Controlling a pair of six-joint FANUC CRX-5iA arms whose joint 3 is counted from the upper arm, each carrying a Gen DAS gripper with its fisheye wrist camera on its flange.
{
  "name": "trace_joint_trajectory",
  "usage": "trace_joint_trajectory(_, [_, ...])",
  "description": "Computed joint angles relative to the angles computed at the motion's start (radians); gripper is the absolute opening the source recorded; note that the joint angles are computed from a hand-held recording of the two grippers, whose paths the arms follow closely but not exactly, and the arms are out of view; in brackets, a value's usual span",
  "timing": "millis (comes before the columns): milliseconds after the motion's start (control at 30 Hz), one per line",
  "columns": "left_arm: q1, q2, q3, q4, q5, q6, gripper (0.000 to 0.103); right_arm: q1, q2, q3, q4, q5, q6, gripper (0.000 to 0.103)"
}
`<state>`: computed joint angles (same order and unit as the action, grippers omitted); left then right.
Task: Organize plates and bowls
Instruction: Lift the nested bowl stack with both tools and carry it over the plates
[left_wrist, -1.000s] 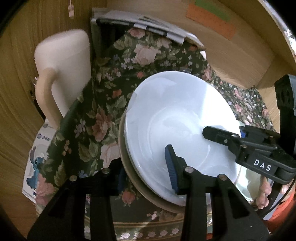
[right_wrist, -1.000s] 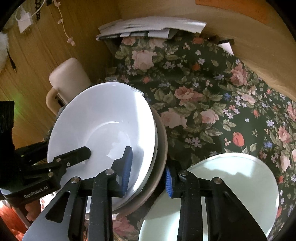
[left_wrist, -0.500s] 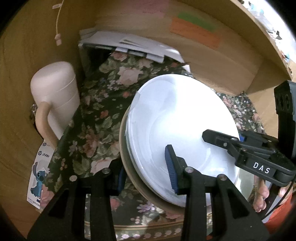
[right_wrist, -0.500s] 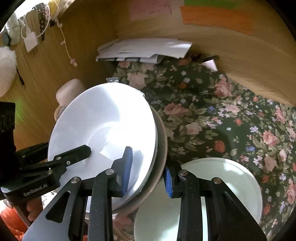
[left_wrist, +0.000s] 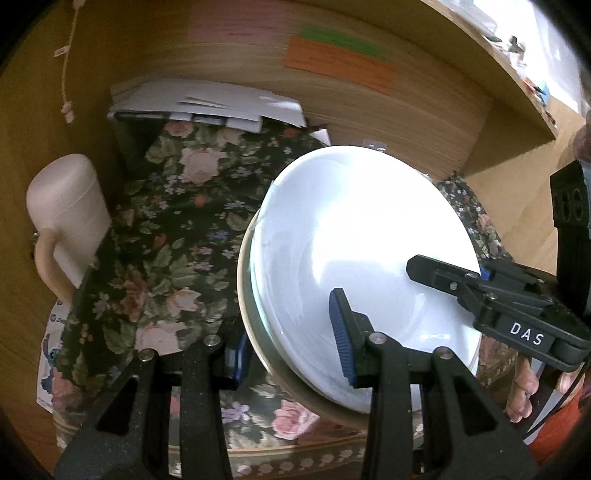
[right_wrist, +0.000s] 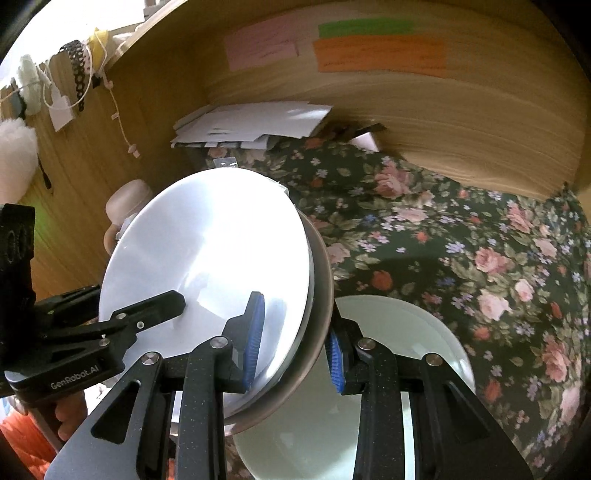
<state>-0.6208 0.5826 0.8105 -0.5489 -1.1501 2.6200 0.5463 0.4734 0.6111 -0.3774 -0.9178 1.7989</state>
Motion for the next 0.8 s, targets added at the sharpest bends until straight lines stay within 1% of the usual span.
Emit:
trace_joint_trajectory(133, [-0.005, 0.022, 0.033, 0.013, 0.001, -0.021, 0.038, -0.014, -0.026, -0.036, -0.003, 0.019, -0.001, 0.028])
trace_joint_trajectory(367, [-0.019, 0.066, 0.107, 0.023, -0.021, -0.055, 0.038, -0.048, -0.053, -0.071, -0.029, 0.026, 0.017, 0.028])
trace_joint_trajectory(800, [-0.021, 0.161, 0.239, 0.096, -0.041, -0.126, 0.038, -0.092, -0.088, -0.138, -0.030, 0.041, 0.008, 0.028])
